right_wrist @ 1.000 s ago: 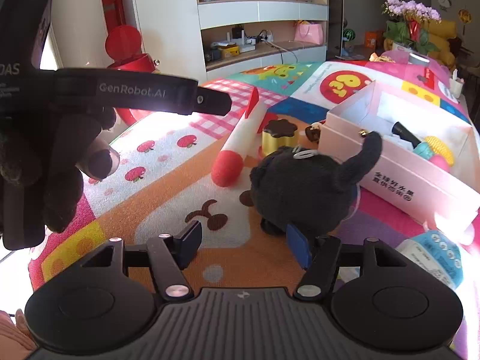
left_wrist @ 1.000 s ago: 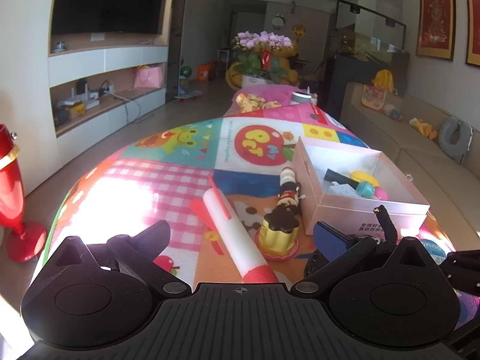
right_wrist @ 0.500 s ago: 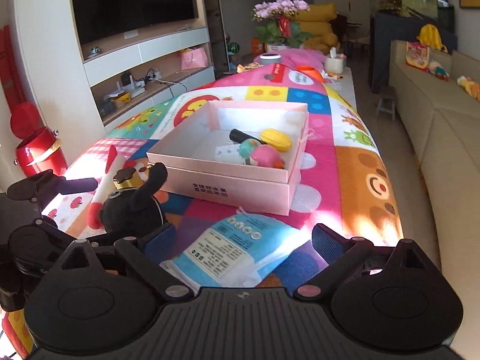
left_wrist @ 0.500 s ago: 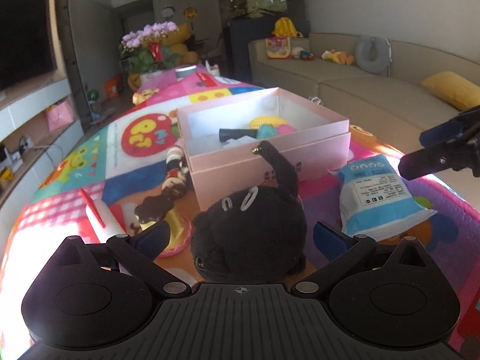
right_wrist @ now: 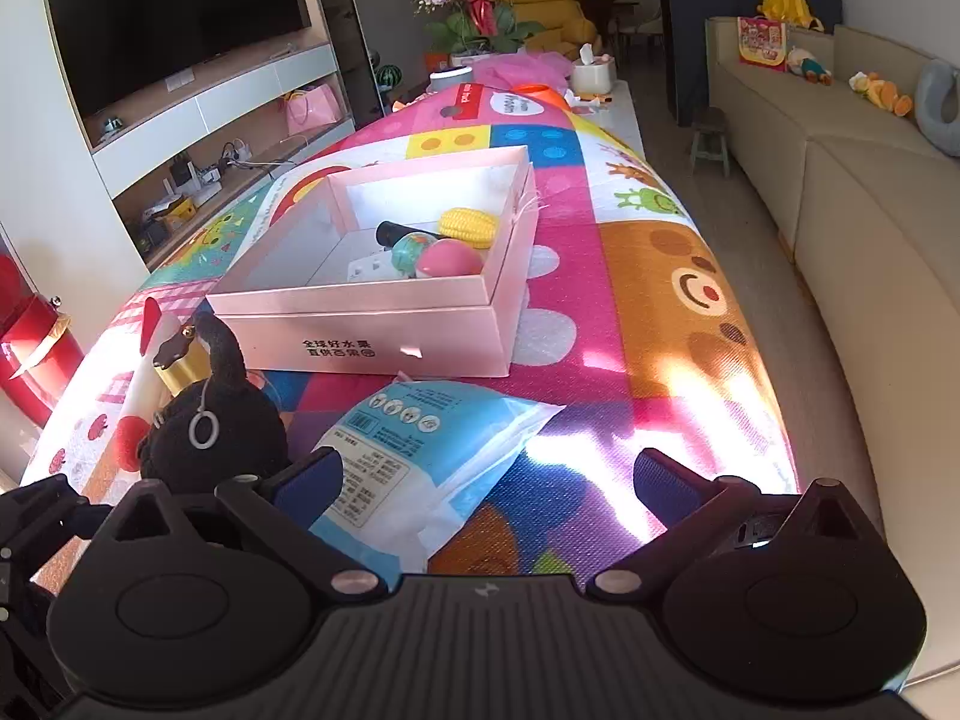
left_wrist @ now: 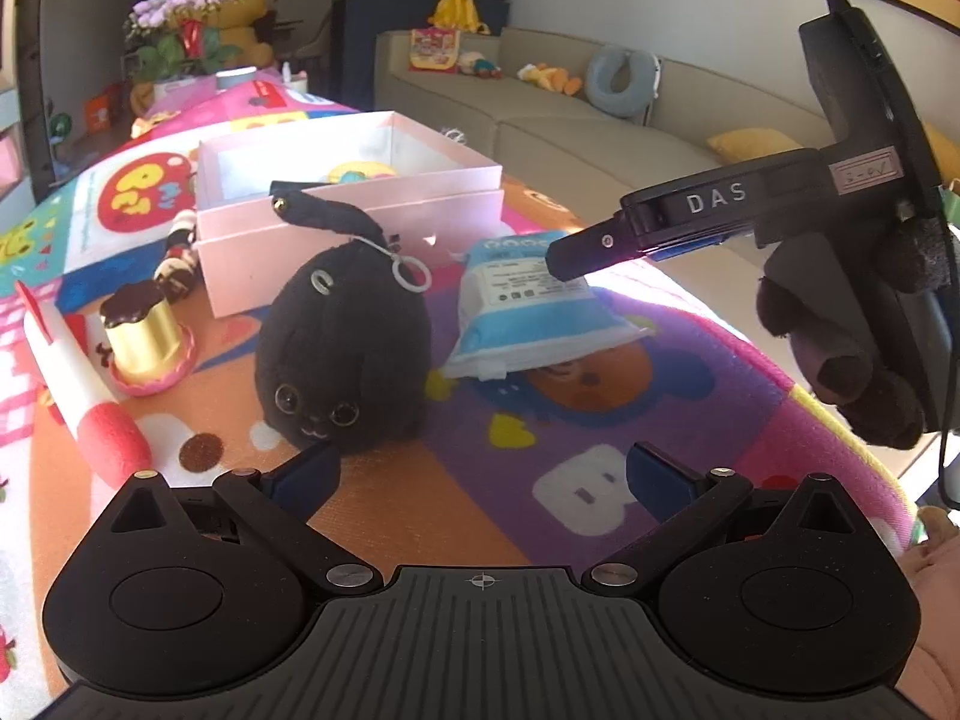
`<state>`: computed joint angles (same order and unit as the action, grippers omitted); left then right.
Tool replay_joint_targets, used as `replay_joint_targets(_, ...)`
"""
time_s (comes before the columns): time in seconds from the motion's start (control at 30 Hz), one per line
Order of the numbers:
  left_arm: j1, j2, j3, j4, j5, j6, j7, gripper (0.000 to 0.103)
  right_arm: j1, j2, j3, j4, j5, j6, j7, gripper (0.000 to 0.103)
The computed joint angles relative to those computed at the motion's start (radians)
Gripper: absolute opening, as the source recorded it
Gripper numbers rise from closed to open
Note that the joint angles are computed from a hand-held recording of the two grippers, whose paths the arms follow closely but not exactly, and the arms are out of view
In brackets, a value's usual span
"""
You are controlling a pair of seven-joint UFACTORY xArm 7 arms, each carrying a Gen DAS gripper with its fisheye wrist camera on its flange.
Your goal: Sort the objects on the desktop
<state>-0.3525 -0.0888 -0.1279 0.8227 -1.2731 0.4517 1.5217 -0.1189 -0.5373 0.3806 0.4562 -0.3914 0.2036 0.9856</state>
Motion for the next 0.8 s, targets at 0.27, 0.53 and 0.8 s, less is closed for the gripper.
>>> replay_joint_targets(0.27,-0.008,0.038,-0.02,0.004,0.066,-0.154,-0.134,0.103,0.278,0.1,-0.225,-0.009,0.241,-0.053,-0.141,0.103)
replay_joint_targets(0.53,-0.016,0.05,-0.029,-0.002,0.053,-0.208,-0.141,0.103,0.246,0.109,-0.183,-0.016,0.329,-0.08,-0.12,0.103)
replay_joint_targets(0.8,-0.024,0.053,-0.034,-0.009,0.164,-0.232,-0.235,0.103,0.141,0.122,-0.064,0.024,0.215,-0.019,-0.039,0.103)
